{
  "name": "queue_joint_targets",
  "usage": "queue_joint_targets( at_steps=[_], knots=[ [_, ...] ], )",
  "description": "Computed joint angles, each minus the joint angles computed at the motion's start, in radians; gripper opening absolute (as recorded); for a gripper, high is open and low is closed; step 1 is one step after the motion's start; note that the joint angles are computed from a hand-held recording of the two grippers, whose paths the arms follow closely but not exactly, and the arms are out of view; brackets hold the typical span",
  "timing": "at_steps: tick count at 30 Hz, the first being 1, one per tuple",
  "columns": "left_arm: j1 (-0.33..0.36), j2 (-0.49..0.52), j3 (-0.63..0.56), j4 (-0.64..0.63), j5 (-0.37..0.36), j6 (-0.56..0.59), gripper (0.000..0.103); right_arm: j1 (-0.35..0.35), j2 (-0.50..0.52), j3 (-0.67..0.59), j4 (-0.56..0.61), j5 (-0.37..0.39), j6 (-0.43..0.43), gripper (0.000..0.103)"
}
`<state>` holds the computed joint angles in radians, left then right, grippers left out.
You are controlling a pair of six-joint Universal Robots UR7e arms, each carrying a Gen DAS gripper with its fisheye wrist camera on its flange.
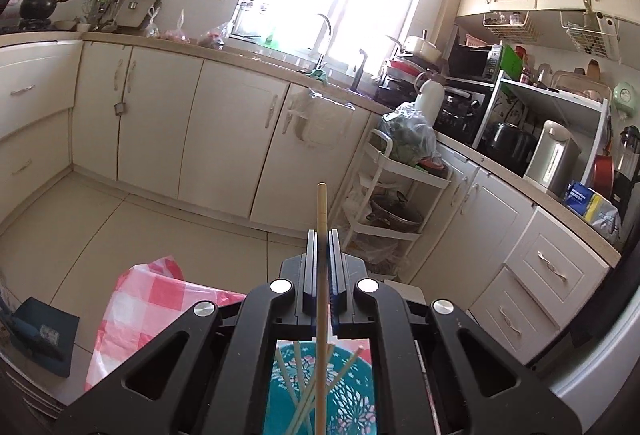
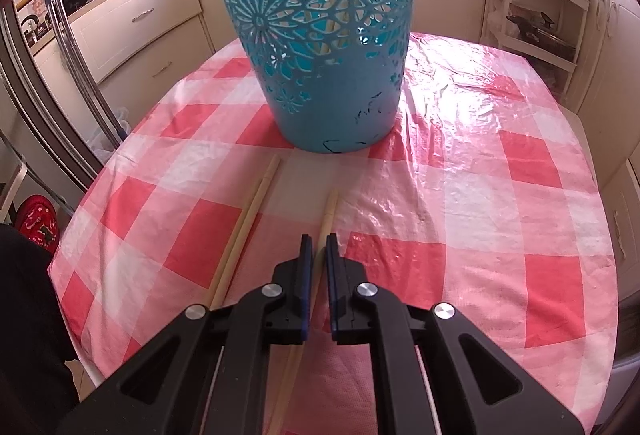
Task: Organize utensils
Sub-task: 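Carry the stick in the left gripper into the basket and open it, then lift the stick with the right gripper into the basket and open it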
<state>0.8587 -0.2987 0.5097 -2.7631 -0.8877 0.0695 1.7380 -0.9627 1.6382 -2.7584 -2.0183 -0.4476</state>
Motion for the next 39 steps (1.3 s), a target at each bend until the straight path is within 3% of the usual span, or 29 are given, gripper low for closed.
queue_joint_targets(
  at_steps=[4, 7, 18, 23, 25, 28, 30, 34, 39],
  knots=[
    [0.018, 0.130, -0.239, 0.070, 0.008, 0.019, 0.004, 0.001, 0.003, -0.002, -0.001, -0.002, -0.011, 0.008],
    [0.025, 0.160, -0.287, 0.119, 0.016, 0.018, 0.005, 0.000, 0.006, -0.008, 0.005, 0.003, -0.009, 0.008],
    [0.022, 0.040, -0.003, 0.084, 0.088, -0.007, 0.005, -0.003, 0.004, -0.009, 0.008, 0.013, 0.003, 0.008],
    [0.014, -0.065, 0.179, 0.107, 0.107, -0.047, 0.008, -0.005, 0.001, -0.009, 0.017, 0.022, 0.011, 0.008],
    [0.008, -0.115, 0.261, 0.090, 0.130, -0.057, 0.016, -0.011, -0.007, -0.009, 0.030, 0.039, 0.028, 0.008],
    [-0.005, -0.213, 0.427, -0.001, 0.170, -0.048, 0.042, -0.013, -0.015, -0.001, 0.032, 0.042, 0.036, 0.008],
    [-0.013, -0.277, 0.543, -0.071, 0.211, -0.041, 0.051, -0.009, -0.012, 0.005, 0.013, 0.030, 0.021, 0.008],
    [0.000, -0.380, 0.721, -0.108, 0.230, -0.110, 0.052, 0.000, 0.002, 0.015, -0.043, 0.001, -0.020, 0.007],
    [0.032, -0.426, 0.833, -0.074, 0.267, -0.189, 0.052, 0.011, 0.005, 0.029, -0.079, -0.032, -0.053, 0.006]
  ],
)
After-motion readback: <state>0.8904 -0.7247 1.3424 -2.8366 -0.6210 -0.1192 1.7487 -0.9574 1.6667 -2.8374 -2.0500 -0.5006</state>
